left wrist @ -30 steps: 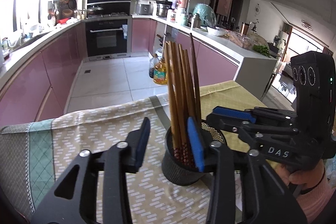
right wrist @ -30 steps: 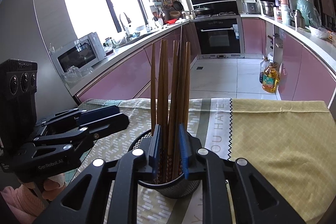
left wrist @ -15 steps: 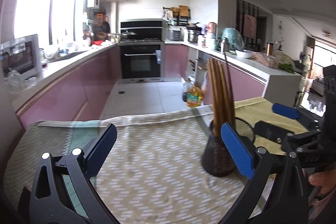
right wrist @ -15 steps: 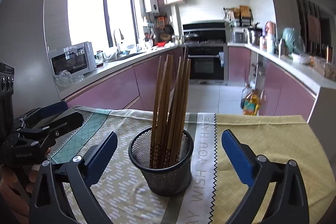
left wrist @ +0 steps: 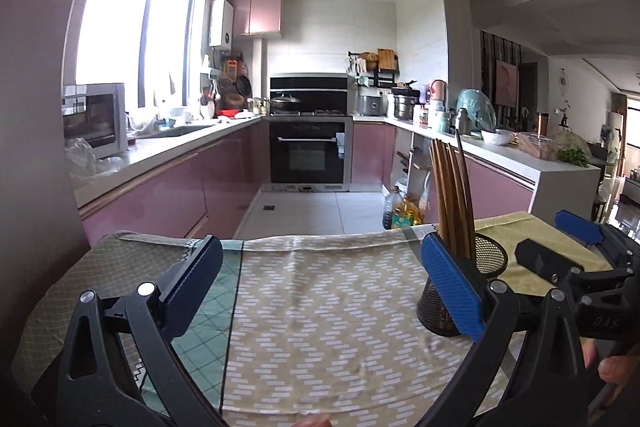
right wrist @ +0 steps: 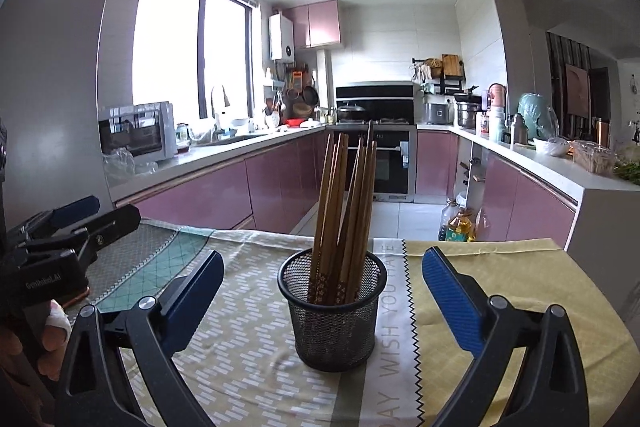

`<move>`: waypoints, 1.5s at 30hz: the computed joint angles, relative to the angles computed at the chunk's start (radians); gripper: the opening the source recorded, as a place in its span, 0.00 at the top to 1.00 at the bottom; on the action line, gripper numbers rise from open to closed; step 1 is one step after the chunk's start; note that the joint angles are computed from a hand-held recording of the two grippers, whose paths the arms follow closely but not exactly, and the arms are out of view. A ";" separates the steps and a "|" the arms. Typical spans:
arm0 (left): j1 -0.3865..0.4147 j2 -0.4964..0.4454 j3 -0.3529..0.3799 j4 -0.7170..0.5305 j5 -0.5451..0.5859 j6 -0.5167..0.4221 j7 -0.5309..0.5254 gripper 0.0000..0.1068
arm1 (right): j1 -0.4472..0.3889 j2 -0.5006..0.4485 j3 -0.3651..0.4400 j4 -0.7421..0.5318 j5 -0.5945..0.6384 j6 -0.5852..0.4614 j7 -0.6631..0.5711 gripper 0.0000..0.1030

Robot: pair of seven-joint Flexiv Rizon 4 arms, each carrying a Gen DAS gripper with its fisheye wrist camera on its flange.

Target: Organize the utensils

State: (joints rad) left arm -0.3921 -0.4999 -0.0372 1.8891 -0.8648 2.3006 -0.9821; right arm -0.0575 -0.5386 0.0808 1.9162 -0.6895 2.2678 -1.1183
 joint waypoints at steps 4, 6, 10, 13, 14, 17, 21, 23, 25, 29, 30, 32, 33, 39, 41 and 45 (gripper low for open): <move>0.001 0.007 -0.003 0.018 0.014 0.021 -0.018 0.09 | 0.029 0.015 -0.008 0.023 0.053 0.013 -0.045 0.07; -0.001 0.006 -0.003 0.018 0.008 0.032 -0.020 0.09 | 0.027 0.018 -0.004 0.026 0.056 0.012 -0.044 0.07; -0.008 0.009 -0.005 0.024 -0.004 0.054 -0.014 0.09 | 0.032 0.024 -0.003 0.036 0.070 0.019 -0.051 0.07; -0.007 0.012 -0.011 0.030 -0.002 0.066 -0.015 0.09 | 0.030 0.022 -0.001 0.036 0.070 0.024 -0.050 0.07; -0.006 0.014 -0.012 0.033 -0.001 0.069 -0.015 0.09 | 0.031 0.022 -0.002 0.039 0.073 0.026 -0.053 0.07; -0.011 0.013 -0.015 0.033 -0.012 0.084 -0.006 0.09 | 0.029 0.022 0.000 0.039 0.071 0.027 -0.049 0.07; -0.011 0.015 -0.022 0.035 -0.021 0.095 -0.001 0.09 | 0.045 0.030 -0.005 0.049 0.097 0.025 -0.065 0.07; -0.012 0.015 -0.023 0.033 -0.030 0.098 0.007 0.09 | 0.048 0.033 -0.005 0.052 0.106 0.020 -0.067 0.07; -0.011 0.015 -0.026 0.034 -0.033 0.098 0.011 0.09 | 0.049 0.035 -0.005 0.054 0.113 0.015 -0.068 0.07; -0.012 0.014 -0.030 0.034 -0.039 0.101 0.015 0.09 | 0.054 0.041 -0.007 0.057 0.130 0.002 -0.077 0.07; -0.012 0.014 -0.031 0.034 -0.041 0.099 0.015 0.09 | 0.053 0.042 -0.005 0.056 0.131 0.001 -0.077 0.07; -0.015 0.013 -0.032 0.032 -0.048 0.101 0.020 0.09 | 0.055 0.046 -0.005 0.056 0.136 -0.006 -0.080 0.07; -0.013 0.014 -0.033 0.033 -0.044 0.099 0.018 0.09 | 0.058 0.048 -0.006 0.058 0.143 -0.010 -0.086 0.07; -0.015 0.012 -0.035 0.030 -0.055 0.097 0.026 0.09 | 0.061 0.050 -0.003 0.056 0.157 -0.019 -0.099 0.07; -0.017 0.010 -0.035 0.029 -0.060 0.098 0.028 0.09 | 0.065 0.055 -0.003 0.059 0.166 -0.021 -0.104 0.07; -0.019 0.009 -0.036 0.028 -0.067 0.101 0.031 0.09 | 0.075 0.061 -0.005 0.066 0.189 -0.018 -0.121 0.07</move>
